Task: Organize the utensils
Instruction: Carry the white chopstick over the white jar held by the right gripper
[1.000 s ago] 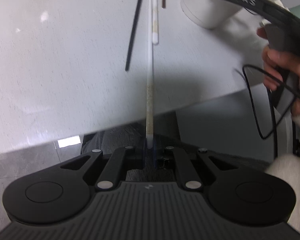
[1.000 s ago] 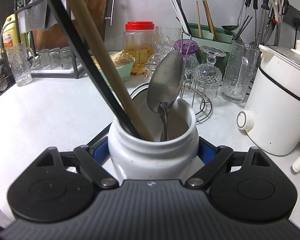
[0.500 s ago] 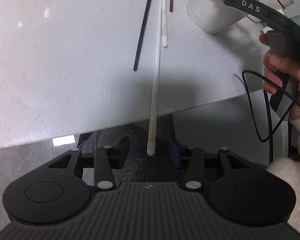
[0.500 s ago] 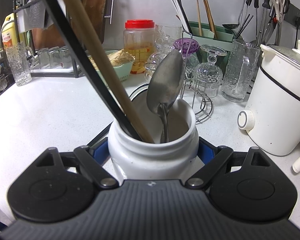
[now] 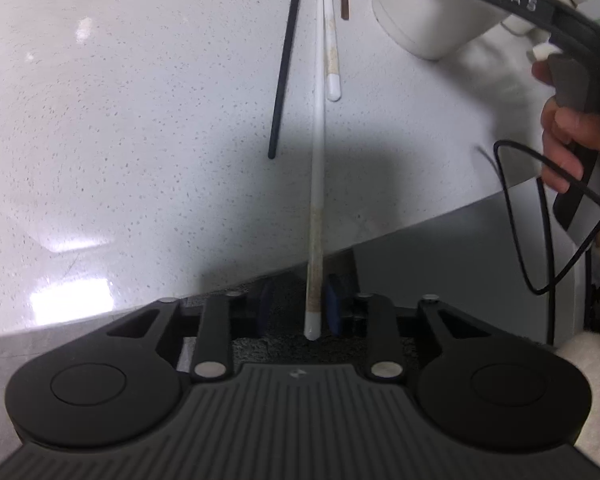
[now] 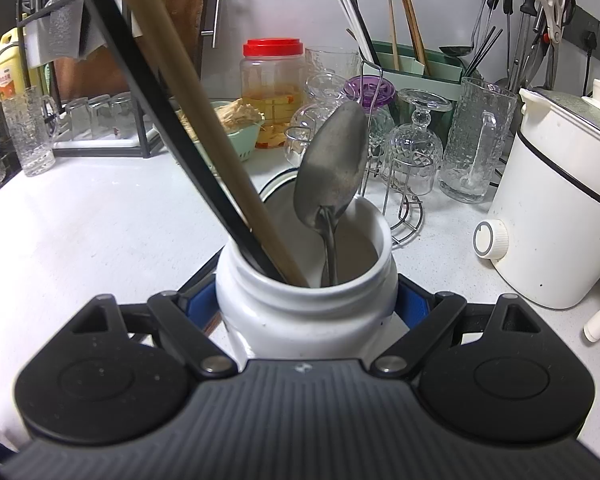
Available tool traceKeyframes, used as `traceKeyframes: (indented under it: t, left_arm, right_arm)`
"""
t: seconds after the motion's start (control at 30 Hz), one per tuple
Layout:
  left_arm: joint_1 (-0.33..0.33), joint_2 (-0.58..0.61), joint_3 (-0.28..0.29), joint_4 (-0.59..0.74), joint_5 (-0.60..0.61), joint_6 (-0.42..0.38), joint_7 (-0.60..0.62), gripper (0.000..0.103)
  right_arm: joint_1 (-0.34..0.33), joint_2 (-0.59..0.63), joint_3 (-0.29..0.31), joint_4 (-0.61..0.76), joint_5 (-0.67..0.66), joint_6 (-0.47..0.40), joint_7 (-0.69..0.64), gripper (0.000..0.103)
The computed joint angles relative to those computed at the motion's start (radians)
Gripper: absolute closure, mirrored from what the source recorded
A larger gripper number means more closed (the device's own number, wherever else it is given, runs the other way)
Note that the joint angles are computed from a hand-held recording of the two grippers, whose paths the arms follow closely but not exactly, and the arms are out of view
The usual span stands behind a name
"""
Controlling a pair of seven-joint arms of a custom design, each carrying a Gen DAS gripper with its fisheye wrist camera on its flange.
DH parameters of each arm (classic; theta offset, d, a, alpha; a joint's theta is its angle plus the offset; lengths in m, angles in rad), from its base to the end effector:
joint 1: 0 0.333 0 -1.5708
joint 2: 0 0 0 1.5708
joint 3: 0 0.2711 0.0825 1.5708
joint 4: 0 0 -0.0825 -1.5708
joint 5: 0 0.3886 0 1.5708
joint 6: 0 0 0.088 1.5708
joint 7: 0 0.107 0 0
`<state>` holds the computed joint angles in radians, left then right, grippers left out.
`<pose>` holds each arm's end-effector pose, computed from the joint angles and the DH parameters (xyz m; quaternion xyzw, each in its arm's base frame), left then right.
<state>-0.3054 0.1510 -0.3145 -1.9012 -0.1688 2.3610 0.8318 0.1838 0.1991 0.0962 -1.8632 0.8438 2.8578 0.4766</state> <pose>0.5074 -0.3578 0.4113 0.7711 -0.6107 0.1645 0.0736 0.6323 0.1360 0.4434 -0.8025 0.4027 -0.2280 0.3766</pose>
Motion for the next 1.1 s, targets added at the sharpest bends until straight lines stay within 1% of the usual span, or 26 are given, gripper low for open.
traceKeyframes:
  t: [0.07, 0.17, 0.23, 0.3, 0.4, 0.47, 0.57, 0.7, 0.9, 1.03, 1.1]
  left_arm:
    - [0.004, 0.000, -0.006, 0.001, -0.012, 0.007, 0.048, 0.094]
    - [-0.003, -0.002, -0.002, 0.027, 0.034, -0.045, 0.072, 0.094]
    - [0.000, -0.018, 0.001, 0.026, 0.027, -0.061, 0.080, 0.094]
    - [-0.002, -0.032, 0.007, 0.042, 0.051, -0.101, 0.088, 0.094]
    - [-0.003, -0.048, 0.017, 0.079, 0.079, -0.153, 0.089, 0.094]
    - [-0.001, -0.049, 0.023, 0.119, 0.091, -0.193, 0.102, 0.094]
    - [0.001, -0.036, 0.030, 0.201, 0.134, -0.272, 0.144, 0.094]
    - [0.000, 0.015, 0.033, 0.343, 0.199, -0.381, 0.212, 0.094]
    - [0.000, 0.085, 0.038, 0.541, 0.257, -0.521, 0.312, 0.095]
    - [-0.016, 0.164, 0.043, 0.717, 0.308, -0.631, 0.377, 0.095]
    - [-0.034, 0.234, 0.045, 0.841, 0.333, -0.700, 0.416, 0.095]
  right_arm:
    - [0.002, 0.001, 0.000, 0.000, -0.002, 0.003, 0.003, 0.012]
    - [0.004, 0.002, -0.001, -0.001, -0.005, 0.007, 0.011, 0.012]
    - [0.003, 0.002, 0.000, 0.000, -0.002, 0.007, 0.012, 0.012]
    - [0.005, 0.001, -0.001, -0.003, -0.007, 0.012, 0.021, 0.012]
    - [0.009, 0.001, -0.003, -0.004, -0.018, 0.018, 0.038, 0.012]
    - [0.004, 0.001, 0.003, -0.005, -0.002, 0.020, 0.020, 0.012]
    - [0.002, 0.004, 0.001, 0.001, -0.003, 0.010, 0.019, 0.012]
    - [0.002, 0.006, 0.000, 0.005, -0.010, 0.005, 0.026, 0.012]
    - [0.002, 0.008, 0.000, 0.008, -0.015, 0.002, 0.026, 0.012]
    - [-0.003, 0.005, 0.002, 0.005, -0.006, -0.005, 0.011, 0.012]
    - [-0.005, 0.002, 0.002, 0.004, 0.000, -0.012, 0.002, 0.012]
